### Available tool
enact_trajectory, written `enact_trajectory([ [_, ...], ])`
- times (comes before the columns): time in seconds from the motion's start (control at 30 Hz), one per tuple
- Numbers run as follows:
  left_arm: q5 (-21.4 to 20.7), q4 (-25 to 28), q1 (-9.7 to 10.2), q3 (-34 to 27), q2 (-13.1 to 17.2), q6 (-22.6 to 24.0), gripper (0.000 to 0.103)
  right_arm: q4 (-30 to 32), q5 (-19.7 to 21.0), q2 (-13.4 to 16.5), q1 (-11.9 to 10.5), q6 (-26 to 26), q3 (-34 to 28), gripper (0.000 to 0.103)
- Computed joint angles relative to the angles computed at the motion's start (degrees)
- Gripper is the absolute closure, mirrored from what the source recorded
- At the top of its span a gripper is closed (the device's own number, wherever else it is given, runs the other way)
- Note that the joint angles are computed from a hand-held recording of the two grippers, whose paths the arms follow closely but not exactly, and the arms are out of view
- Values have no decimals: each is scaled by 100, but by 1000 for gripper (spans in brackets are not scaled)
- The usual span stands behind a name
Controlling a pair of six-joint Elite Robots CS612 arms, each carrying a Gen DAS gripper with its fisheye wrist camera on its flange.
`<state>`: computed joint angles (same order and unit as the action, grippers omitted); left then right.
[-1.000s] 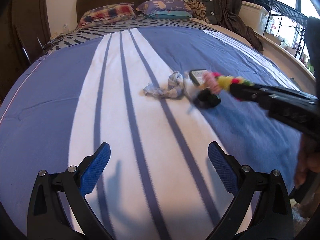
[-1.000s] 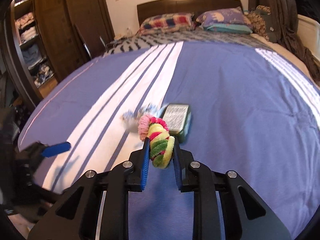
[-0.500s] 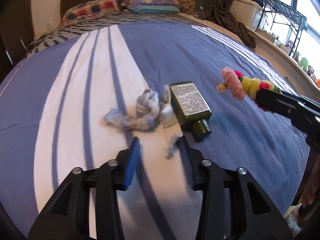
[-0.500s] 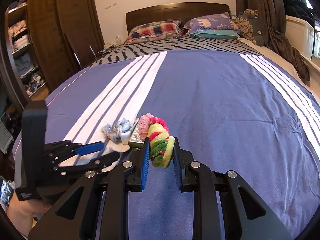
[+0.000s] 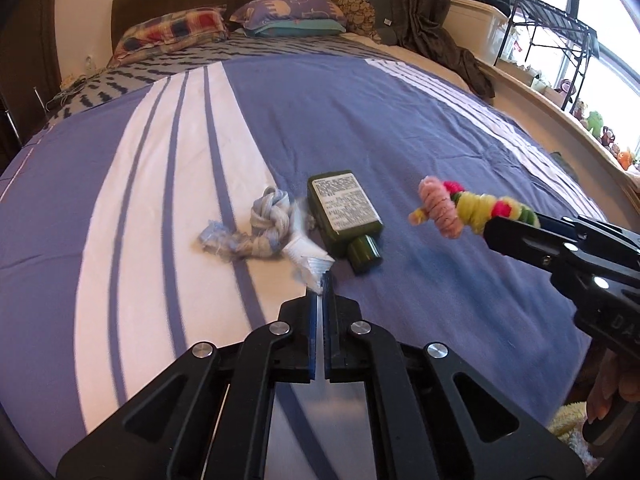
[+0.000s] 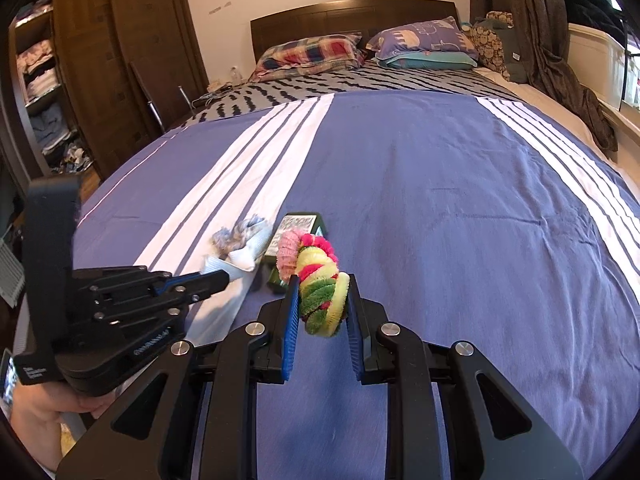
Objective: Collect trash
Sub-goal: 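Carry the hair ties and tissue down over the floor bin with both tools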
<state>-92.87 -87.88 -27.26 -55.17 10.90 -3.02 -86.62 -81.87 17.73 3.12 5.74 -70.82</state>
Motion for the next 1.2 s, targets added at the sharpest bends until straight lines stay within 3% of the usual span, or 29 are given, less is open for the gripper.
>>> enact_trajectory([
  [0.53, 128, 1452, -219, -2559, 794, -282, 103, 1018, -150, 420, 169, 41, -1539, 80],
  [0.8, -89, 2130, -316, -3649, 1172, -376, 102, 1803, -78, 717, 210, -124, -2437, 80],
  [1.2, -464, 3268, -479, -4552, 1694, -482, 102, 3132, 175, 1213, 267, -28, -3309, 80],
])
